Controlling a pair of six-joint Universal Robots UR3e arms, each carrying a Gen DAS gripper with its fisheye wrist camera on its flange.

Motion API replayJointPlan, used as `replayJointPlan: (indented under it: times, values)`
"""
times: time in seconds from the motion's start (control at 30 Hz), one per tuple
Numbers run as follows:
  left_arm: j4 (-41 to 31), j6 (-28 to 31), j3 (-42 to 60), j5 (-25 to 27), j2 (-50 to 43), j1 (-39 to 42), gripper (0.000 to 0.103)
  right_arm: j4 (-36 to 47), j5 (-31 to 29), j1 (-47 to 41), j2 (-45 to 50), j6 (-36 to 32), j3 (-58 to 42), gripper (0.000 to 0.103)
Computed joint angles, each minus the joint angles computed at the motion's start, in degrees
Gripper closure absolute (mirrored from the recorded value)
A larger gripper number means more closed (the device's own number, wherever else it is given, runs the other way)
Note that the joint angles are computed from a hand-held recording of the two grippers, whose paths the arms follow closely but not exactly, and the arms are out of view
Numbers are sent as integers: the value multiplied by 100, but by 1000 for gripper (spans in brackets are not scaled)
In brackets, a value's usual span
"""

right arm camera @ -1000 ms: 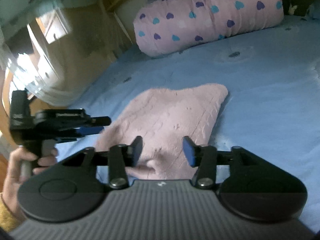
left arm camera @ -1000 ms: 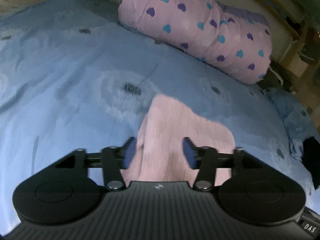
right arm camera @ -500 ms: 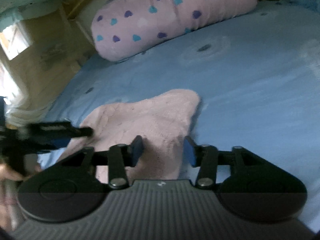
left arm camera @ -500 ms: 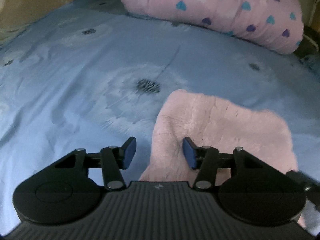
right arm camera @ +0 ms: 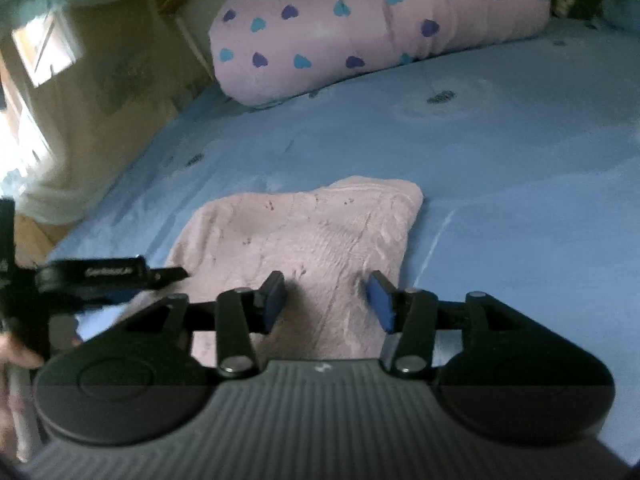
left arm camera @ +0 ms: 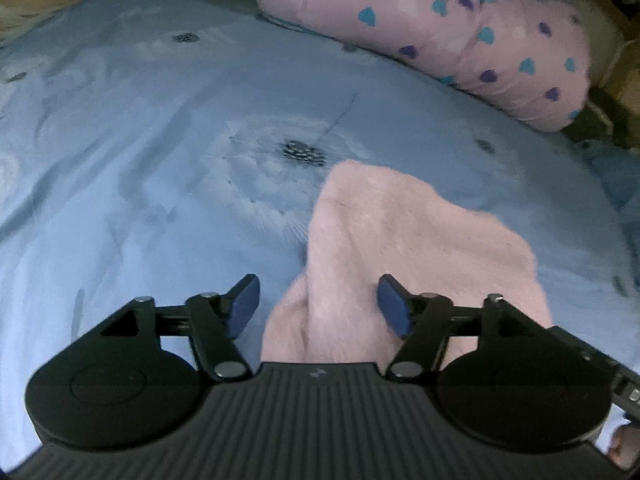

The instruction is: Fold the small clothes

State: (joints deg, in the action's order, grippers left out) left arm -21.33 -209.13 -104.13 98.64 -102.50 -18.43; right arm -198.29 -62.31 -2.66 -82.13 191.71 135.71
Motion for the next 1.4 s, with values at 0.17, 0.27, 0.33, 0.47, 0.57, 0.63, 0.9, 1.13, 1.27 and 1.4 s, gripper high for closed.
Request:
replayJointPlan:
  times: [0.17, 0.27, 0.33, 0.47, 0.57, 0.63, 0.9, 1.13, 1.27, 1.4]
  values:
    - [-611, 242, -436, -264, 691, -102, 25, 79, 115, -102, -841, -267, 869, 52]
    - [-452, 294, -809, -95, 786, -210, 19, -103, -199, 183, -858, -140, 1163, 52]
    - [-292, 246, -1008, -24, 816, -232, 18, -666, -685, 614, -444, -53, 1236, 50]
    - [-206, 14, -1232, -428, 1034, 23, 18, -1013, -1267, 1069, -191, -179, 1175, 48]
    - [-54, -158, -1340, -805, 1174, 194, 17, -415, -228, 255, -896, -84, 1429, 45]
    - [79, -277, -1349, -884, 1147, 238, 14, -437, 450, -319, -1161, -19, 1675, 35]
    - [735, -198, -1601, -1375, 752, 453, 10, 0, 1087, -741, -568, -44, 1201, 19]
    - [1650, 82, -1968, -1847, 421, 740, 7, -845, 1337, -616, 804, 406, 780, 19]
    - [2145, 67, -2116, -2145, 213, 903, 7, -1082, 1190, -307, 1246, 494, 382, 19]
    - [2541, 53, -2212, -2367, 55, 961, 11, -1151, 1332, -279, 1563, 759, 67, 19]
